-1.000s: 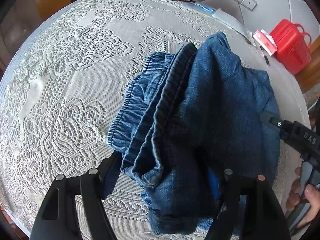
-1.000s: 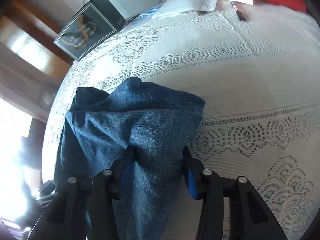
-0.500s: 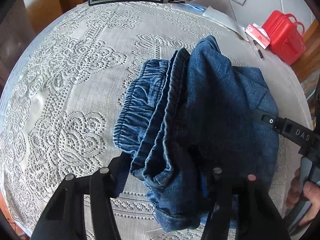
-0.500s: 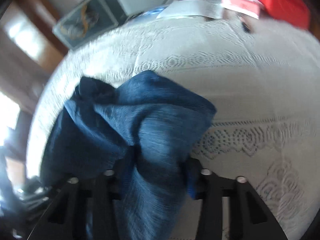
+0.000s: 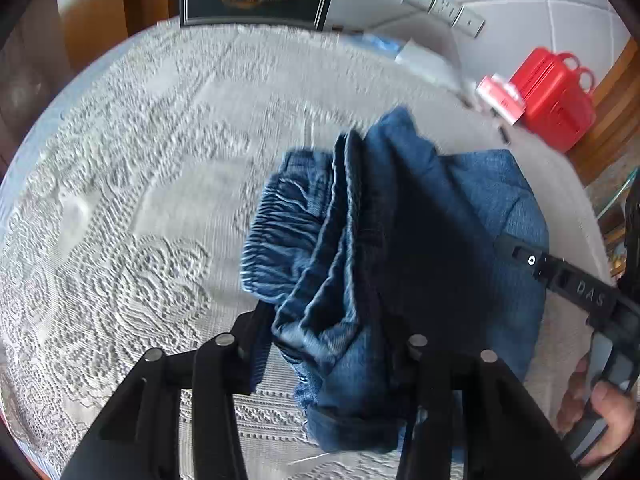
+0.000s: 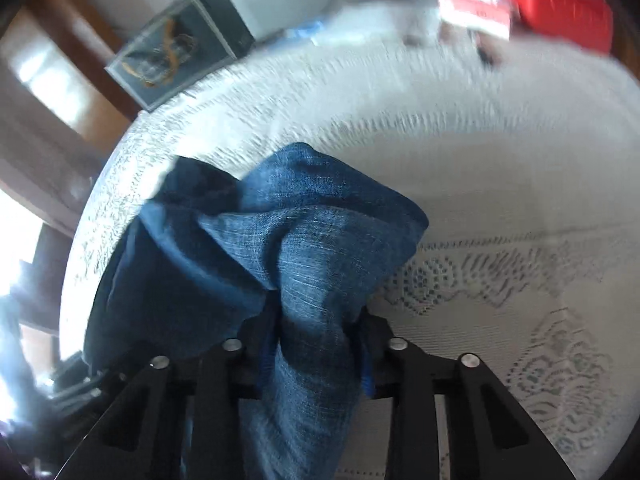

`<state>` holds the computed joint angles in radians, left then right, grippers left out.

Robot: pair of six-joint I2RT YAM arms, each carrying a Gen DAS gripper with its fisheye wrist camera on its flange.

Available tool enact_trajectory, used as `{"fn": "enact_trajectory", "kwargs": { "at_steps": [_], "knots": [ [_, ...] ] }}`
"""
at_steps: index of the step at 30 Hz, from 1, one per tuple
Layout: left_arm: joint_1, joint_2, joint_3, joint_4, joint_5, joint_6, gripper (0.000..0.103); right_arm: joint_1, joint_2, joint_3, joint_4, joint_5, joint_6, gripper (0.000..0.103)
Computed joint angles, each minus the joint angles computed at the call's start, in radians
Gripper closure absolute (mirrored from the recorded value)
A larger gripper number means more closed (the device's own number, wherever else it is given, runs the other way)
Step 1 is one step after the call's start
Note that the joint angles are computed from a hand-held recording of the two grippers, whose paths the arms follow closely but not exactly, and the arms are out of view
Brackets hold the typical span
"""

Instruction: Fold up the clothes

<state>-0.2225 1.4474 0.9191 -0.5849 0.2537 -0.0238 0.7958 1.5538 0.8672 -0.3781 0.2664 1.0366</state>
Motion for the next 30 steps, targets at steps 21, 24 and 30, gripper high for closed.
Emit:
{"fn": "enact_trajectory", "kwargs": {
  "at_steps": [21, 24, 30],
  "knots": [
    [-0.128, 0.108, 0.165, -0.117, -0.011, 0.182, 0.03, 0.096, -0.528, -0.293, -0.266, 0.126, 0.401, 0.057],
    [-0.13, 0.195, 0.229, -0.102, 0.006, 0.241, 0.03, 0.187, -0.667, -0.385, -0.281, 0.154, 0.546, 0.045],
    [-0.177, 0.437, 0.406, -0.154, 0.08, 0.302, 0.029, 0.292, -0.608, -0.42, -0.239, 0.164, 0.694, 0.045]
  ]
}}
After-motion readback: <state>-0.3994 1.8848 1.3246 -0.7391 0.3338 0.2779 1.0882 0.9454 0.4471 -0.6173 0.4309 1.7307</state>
